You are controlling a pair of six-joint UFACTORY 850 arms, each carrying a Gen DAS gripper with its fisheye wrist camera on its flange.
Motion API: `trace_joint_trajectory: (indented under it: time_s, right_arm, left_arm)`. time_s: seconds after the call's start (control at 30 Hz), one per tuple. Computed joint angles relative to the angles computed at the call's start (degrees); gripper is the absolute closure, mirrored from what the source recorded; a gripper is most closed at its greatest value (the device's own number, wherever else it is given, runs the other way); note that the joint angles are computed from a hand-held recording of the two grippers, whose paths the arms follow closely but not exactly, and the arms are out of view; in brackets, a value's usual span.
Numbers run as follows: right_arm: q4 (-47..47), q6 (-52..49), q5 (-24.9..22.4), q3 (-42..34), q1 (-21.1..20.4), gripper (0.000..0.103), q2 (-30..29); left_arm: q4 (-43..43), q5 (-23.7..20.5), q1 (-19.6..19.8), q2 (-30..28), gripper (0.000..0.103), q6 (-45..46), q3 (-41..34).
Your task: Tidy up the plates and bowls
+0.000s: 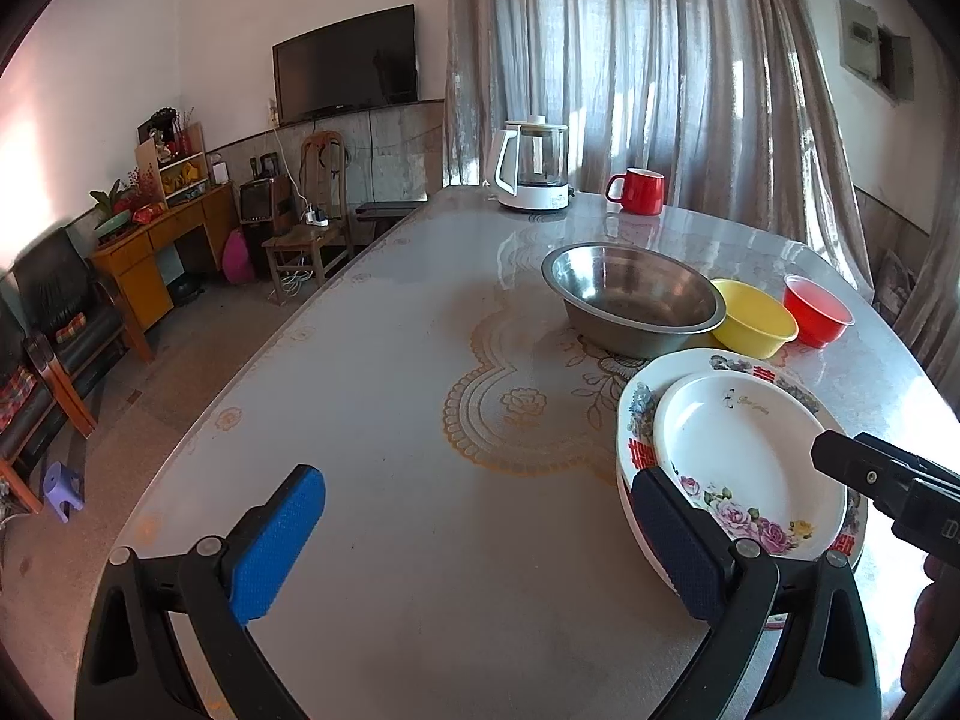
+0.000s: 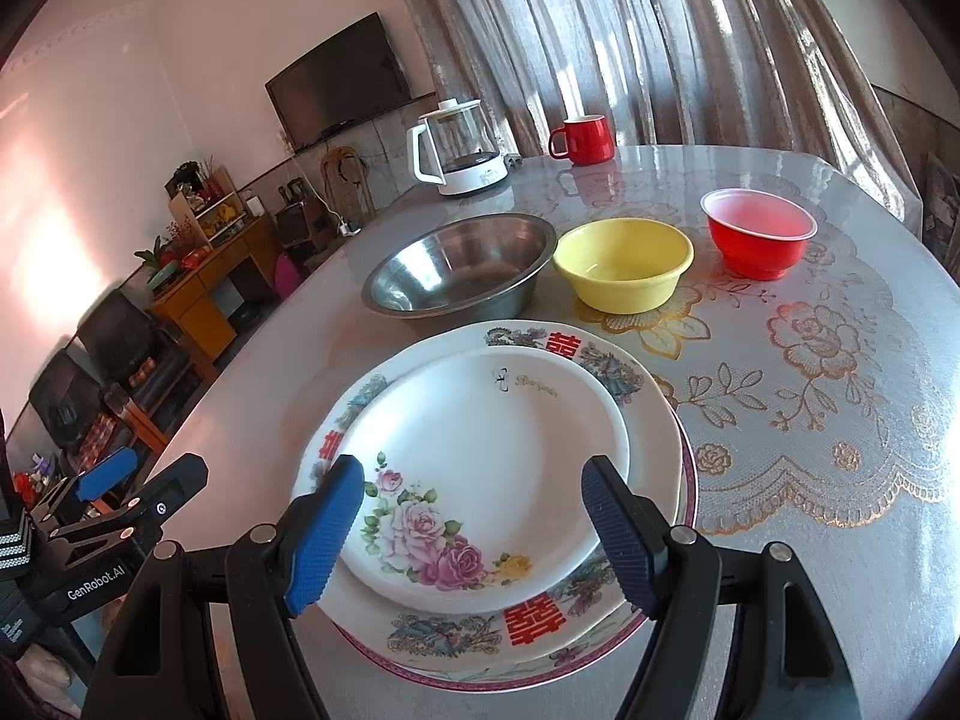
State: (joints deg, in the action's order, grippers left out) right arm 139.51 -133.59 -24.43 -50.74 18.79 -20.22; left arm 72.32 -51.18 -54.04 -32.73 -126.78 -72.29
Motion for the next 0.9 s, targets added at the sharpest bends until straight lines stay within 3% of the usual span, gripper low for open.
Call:
trace_joint_trajectory:
  time_s: [0.43,0.63,0.9]
  right_arm:
    - [-14.1,15.5,0.6,-6.8,-1.9,0.027,-4.2]
    - [-30.1,34.2,-3.5,-12.2,-4.1,0.027,-7.9]
    - [-39.9,49.1,-6.6,-20.9,-6.0,0.027,-13.1]
  left_arm:
    - [-1.9,2.5,2.6,-2.3,0.0,5.1,-2.9]
    - [1.1,11.8,6.3,-1.9,0.0,5.0,-2.9]
    - [-2.9,15.0,10.6,-5.2,0.0,10.2,-9.0]
